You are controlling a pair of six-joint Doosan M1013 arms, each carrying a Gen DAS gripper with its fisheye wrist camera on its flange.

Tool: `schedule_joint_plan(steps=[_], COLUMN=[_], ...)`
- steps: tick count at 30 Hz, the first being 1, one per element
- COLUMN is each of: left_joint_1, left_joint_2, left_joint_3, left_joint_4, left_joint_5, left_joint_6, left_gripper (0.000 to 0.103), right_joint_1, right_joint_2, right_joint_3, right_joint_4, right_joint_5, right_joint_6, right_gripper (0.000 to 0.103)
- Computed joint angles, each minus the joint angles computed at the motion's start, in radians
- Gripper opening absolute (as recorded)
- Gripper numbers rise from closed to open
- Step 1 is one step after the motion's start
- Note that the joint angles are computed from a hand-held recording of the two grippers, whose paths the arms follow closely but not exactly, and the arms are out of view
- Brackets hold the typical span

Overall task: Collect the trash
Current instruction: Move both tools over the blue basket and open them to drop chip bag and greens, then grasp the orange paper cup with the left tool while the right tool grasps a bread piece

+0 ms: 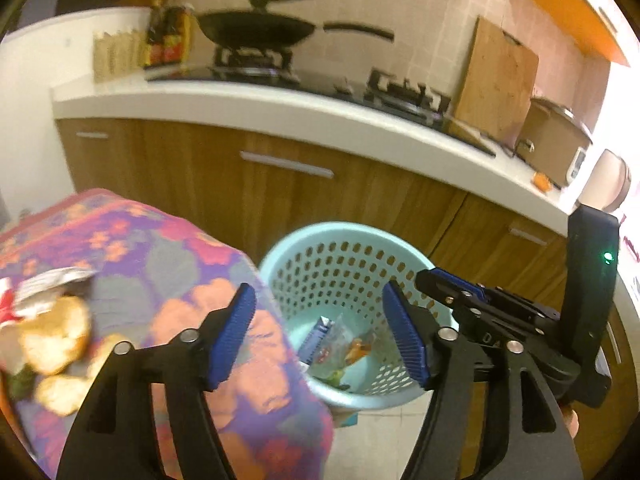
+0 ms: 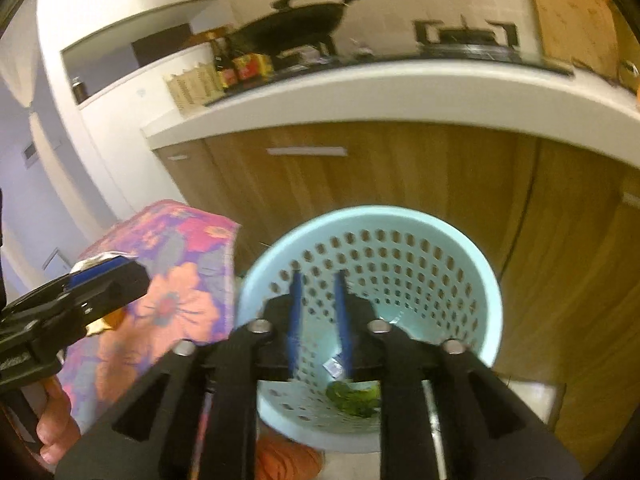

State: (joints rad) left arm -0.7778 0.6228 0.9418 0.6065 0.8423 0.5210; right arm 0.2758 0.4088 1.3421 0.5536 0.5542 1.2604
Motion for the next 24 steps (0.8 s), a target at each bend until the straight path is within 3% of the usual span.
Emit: schedule_joint_plan(steps=[2, 3, 9, 15, 18, 24], left_joint_1=[-0.011, -0.017, -0.044, -0.069, -0.074, -0.065], left_joint_2=[-0.031, -0.050, -0.172, -0.270, -0.310, -0.379], left_joint_3=[0.040, 0.064, 0.232, 0.365, 0.421, 0.530], left_joint_4=[0.063, 0.091, 0.267, 0.408, 0.427, 0.404], left_joint_5=[0.008, 0.013, 0.036, 0.165, 0.222, 0.330], left_joint_6=[-0.058, -0.086, -0.322, -0.507, -0.570, -0.684], left_gripper=[0.074, 0.076, 0.079, 0.080, 0.081, 0.081], right_joint_1=[0.014, 0.021, 0.085, 0.152, 0.179, 0.212], right_joint_2=[-0.011, -0.015, -0.033, -0.026, -0.019, 0.032], right_joint_3=[0.004, 0.006, -0.001, -0.024, -0.029, -0.091], right_joint_4=[0.029, 0.044, 0.127, 0.114, 0.085, 0.048], right_joint_5=[-0.011, -0.015, -0.002, 0.007, -0.009, 0.058], right_joint_6=[-0.049, -0.073, -0.228, -0.277, -0.268, -0.214], right_gripper=[0.040, 0.042, 0.046, 0.050, 0.050, 0.054])
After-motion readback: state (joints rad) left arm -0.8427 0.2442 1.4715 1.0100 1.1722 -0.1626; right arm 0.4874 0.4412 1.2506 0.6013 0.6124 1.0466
